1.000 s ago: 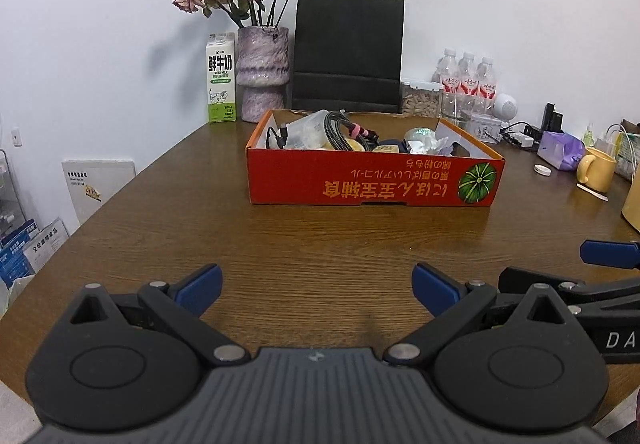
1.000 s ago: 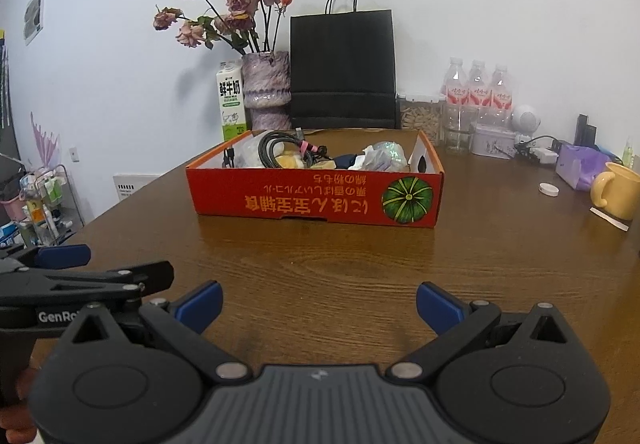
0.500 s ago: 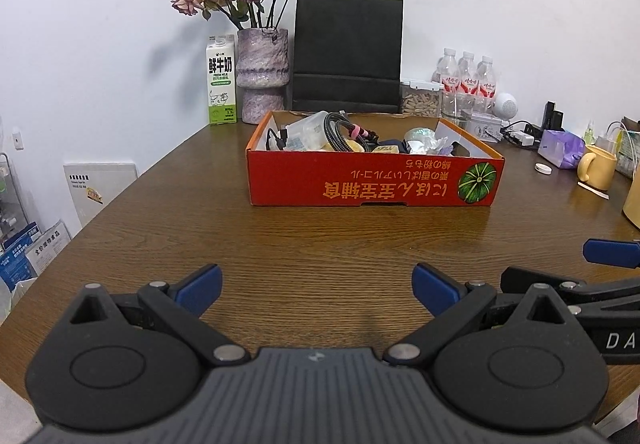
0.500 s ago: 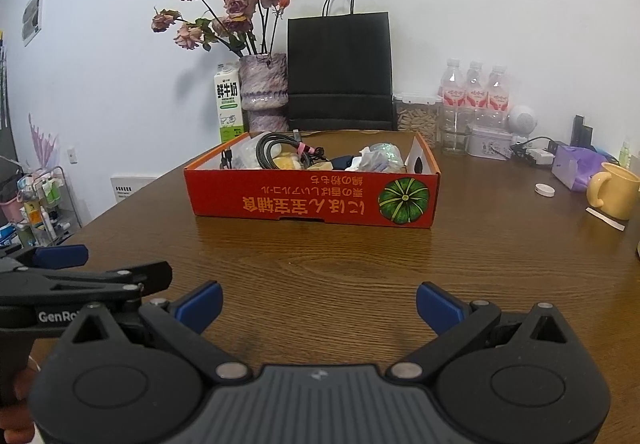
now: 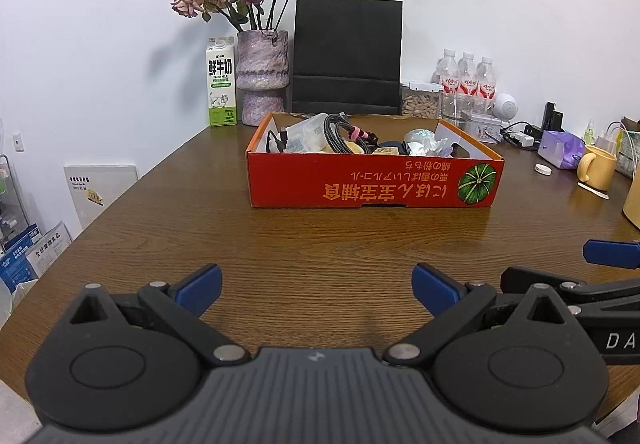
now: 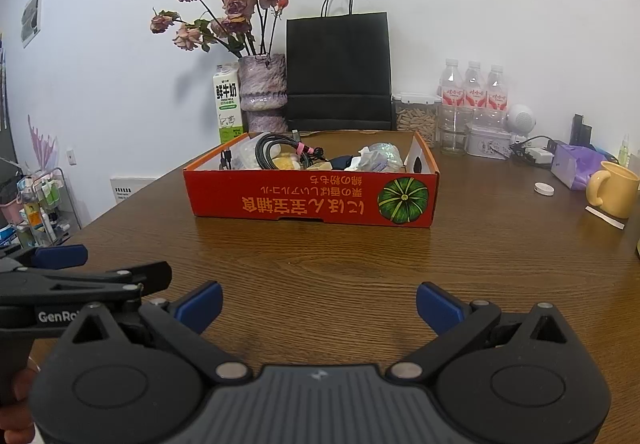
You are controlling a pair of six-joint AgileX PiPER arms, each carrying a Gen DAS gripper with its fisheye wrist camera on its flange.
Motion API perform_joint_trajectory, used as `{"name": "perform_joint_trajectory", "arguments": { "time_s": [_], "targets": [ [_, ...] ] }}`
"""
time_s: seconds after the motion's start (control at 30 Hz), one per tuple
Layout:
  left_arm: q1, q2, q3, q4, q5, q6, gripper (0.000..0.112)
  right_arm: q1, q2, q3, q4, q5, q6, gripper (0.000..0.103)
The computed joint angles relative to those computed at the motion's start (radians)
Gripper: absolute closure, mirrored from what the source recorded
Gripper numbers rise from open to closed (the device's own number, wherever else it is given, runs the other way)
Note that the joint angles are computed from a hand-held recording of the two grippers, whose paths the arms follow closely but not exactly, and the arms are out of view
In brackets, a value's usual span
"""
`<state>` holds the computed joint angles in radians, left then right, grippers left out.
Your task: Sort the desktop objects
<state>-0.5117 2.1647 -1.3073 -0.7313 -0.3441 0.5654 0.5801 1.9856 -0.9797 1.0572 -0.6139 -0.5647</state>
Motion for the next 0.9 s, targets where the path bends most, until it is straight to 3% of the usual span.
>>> {"name": "perform_joint_trajectory", "arguments": {
  "time_s": [0.9],
  "targets": [
    [-0.002,-0.008,0.010,-0.004,-0.010,0.007,0.009,0.001,-0.005,0.005,0.002,-0.004,-0.005,0.000]
  ]
}}
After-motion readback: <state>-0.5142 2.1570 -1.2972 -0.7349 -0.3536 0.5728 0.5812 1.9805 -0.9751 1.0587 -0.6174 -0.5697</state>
